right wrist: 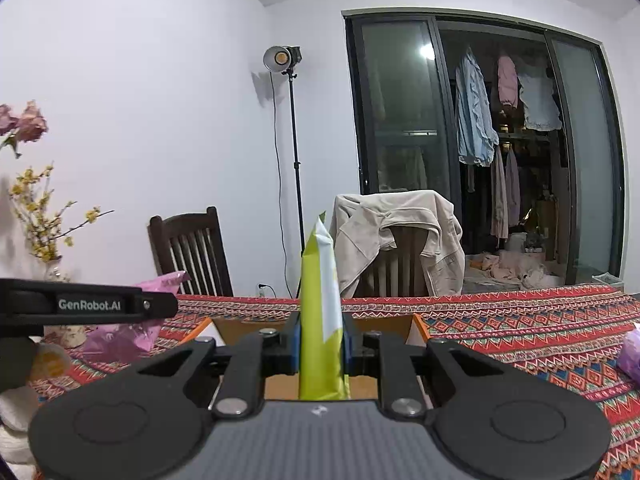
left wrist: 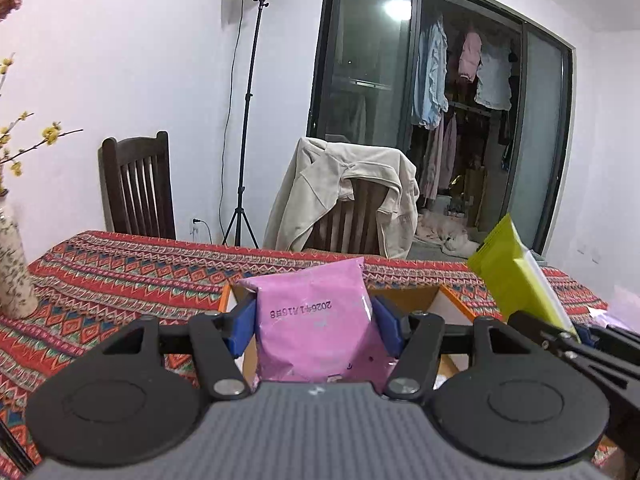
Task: Organize snacks
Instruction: 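Lower both held snacks into the box and open both tools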
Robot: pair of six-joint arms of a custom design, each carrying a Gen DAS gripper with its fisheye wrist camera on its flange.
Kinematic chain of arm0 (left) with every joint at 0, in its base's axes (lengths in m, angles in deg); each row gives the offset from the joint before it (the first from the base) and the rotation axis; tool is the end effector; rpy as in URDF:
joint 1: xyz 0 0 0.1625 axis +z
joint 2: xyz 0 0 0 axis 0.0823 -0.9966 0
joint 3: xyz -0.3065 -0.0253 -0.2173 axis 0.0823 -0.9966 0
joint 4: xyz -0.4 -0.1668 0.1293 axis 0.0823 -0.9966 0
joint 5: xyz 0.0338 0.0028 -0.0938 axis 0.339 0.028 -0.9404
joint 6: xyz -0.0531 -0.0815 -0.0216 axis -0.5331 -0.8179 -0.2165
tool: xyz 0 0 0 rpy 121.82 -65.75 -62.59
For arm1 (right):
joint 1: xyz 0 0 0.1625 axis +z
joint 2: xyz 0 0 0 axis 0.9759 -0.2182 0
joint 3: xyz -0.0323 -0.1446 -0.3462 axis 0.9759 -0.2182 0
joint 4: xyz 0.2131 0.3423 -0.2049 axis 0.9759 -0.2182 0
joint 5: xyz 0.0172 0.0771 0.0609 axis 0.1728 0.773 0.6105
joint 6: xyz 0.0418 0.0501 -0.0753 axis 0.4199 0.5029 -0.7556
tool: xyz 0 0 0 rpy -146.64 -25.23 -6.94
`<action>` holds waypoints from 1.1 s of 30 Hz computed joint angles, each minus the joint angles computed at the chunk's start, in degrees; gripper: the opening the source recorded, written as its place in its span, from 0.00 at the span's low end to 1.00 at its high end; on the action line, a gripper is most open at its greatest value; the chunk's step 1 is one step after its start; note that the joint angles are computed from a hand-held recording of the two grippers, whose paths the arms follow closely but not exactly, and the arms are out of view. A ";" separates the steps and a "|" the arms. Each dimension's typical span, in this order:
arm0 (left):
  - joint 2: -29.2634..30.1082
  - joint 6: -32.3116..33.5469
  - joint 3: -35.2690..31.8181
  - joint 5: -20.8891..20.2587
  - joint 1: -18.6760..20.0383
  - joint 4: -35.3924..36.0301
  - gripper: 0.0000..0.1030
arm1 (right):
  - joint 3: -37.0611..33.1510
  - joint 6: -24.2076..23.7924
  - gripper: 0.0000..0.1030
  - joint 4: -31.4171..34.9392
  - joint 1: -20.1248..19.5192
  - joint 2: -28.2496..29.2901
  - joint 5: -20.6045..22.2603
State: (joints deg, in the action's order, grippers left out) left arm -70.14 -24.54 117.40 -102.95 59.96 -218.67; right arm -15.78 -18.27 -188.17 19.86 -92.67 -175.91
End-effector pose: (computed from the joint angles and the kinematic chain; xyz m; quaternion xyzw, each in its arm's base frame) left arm -0.1854 -0.8079 0.2080 0.2766 0.7979 -0.4913 0.2131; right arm 0.2064 -0.7479 0.1099 0.2239 -0.7367 0.5862 0.2520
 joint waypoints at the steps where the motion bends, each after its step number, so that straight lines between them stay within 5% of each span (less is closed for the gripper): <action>1: 1.26 -0.25 -2.17 -0.08 0.16 1.04 0.61 | -1.63 0.06 0.18 1.02 -0.08 0.71 -0.10; 11: 13.75 -0.81 -21.94 0.05 2.30 7.86 0.61 | -21.08 0.31 0.18 10.76 -1.28 10.74 -1.56; 19: 19.95 1.15 -31.23 1.00 4.04 11.16 0.61 | -24.96 2.27 0.18 15.09 -3.03 12.91 -1.82; 26: 20.58 1.05 -31.91 3.45 4.02 13.92 0.63 | -25.44 1.88 0.19 17.46 -3.14 13.36 -2.86; 28: 19.67 0.84 -30.37 2.87 4.05 13.39 0.75 | -24.09 2.06 0.33 17.18 -3.21 12.45 -2.84; 30: 19.38 1.47 -29.28 3.43 3.84 10.79 1.00 | -23.04 2.71 0.77 16.56 -3.32 11.88 -2.64; 33: 18.90 1.88 -28.18 3.37 3.65 9.13 1.00 | -22.35 3.19 0.99 15.83 -3.29 11.55 -3.01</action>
State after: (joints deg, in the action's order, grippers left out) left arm -51.24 -22.66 89.22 -99.58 63.61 -209.54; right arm -38.13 -15.07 -172.33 16.57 -81.13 -178.91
